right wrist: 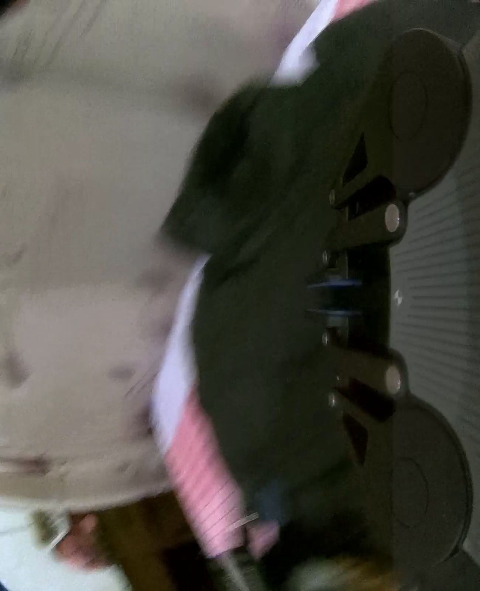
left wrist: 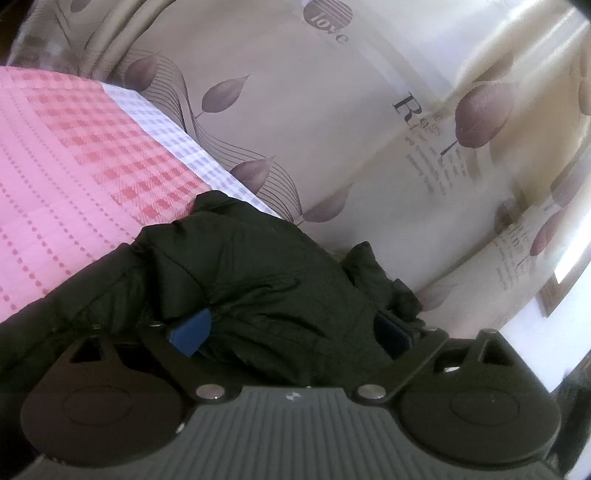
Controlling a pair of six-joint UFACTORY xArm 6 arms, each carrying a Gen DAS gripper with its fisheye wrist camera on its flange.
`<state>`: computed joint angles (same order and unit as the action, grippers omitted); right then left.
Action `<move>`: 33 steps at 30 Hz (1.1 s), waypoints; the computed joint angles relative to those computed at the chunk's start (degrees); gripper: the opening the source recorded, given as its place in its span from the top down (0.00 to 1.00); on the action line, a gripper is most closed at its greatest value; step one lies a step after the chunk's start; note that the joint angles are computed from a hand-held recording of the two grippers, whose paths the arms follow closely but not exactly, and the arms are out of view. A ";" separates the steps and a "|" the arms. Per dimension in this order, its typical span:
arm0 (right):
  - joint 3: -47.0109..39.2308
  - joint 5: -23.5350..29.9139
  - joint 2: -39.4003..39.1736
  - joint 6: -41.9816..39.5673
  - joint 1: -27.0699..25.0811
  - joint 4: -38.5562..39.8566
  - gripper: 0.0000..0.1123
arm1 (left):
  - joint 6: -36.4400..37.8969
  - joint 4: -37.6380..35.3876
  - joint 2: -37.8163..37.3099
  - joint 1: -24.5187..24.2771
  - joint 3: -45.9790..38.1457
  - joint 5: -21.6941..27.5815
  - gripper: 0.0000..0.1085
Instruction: Fold large clothes
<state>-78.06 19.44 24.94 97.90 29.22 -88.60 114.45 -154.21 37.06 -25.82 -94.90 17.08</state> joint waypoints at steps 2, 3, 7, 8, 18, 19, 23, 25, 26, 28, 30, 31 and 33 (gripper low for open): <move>4.04 2.38 -2.20 9.51 -0.11 -5.55 0.92 | 0.76 -0.38 0.16 -0.17 -0.41 -0.66 0.13; 4.69 3.32 -2.22 11.01 -0.09 -6.52 0.92 | 1.05 -0.43 0.30 -0.28 -0.78 -1.21 0.13; 1.84 3.11 0.87 11.13 -0.47 -5.61 0.92 | 2.32 -0.71 0.71 -0.59 -1.90 -3.07 0.13; 2.62 2.24 0.22 12.80 -1.00 -6.49 0.92 | 2.66 -0.86 0.83 -0.69 -2.20 -3.52 0.13; 1.08 -0.86 1.81 21.38 -2.01 -12.21 0.92 | 4.32 -2.41 1.67 -0.78 -4.00 -5.50 0.13; 1.54 -3.12 1.11 21.27 -2.77 -11.32 0.92 | 2.84 -0.97 1.59 -0.79 -3.85 -5.38 0.12; 15.16 3.86 -15.38 38.66 2.24 -19.64 0.84 | -13.27 15.72 -6.88 0.16 8.58 1.10 0.14; 26.72 11.71 -27.35 50.62 9.12 -27.50 0.22 | -9.99 14.81 -15.72 1.78 20.22 7.20 0.05; 32.54 17.57 -32.19 54.19 13.90 -28.33 0.08 | -6.68 13.68 -20.47 2.44 25.93 8.74 0.05; 42.43 29.56 -39.43 54.20 25.13 -22.82 0.08 | -2.07 14.85 -28.65 3.58 35.11 9.62 0.05; 47.49 40.88 -42.23 47.85 36.93 -10.87 0.08 | 1.85 15.52 -35.81 4.91 42.92 9.20 0.05; 48.43 45.98 -42.07 45.69 42.46 -4.87 0.08 | 3.44 15.70 -38.60 5.52 46.00 8.88 0.05; 48.56 55.06 -40.22 46.10 52.42 6.88 0.08 | 5.14 17.04 -43.65 6.89 51.58 7.66 0.05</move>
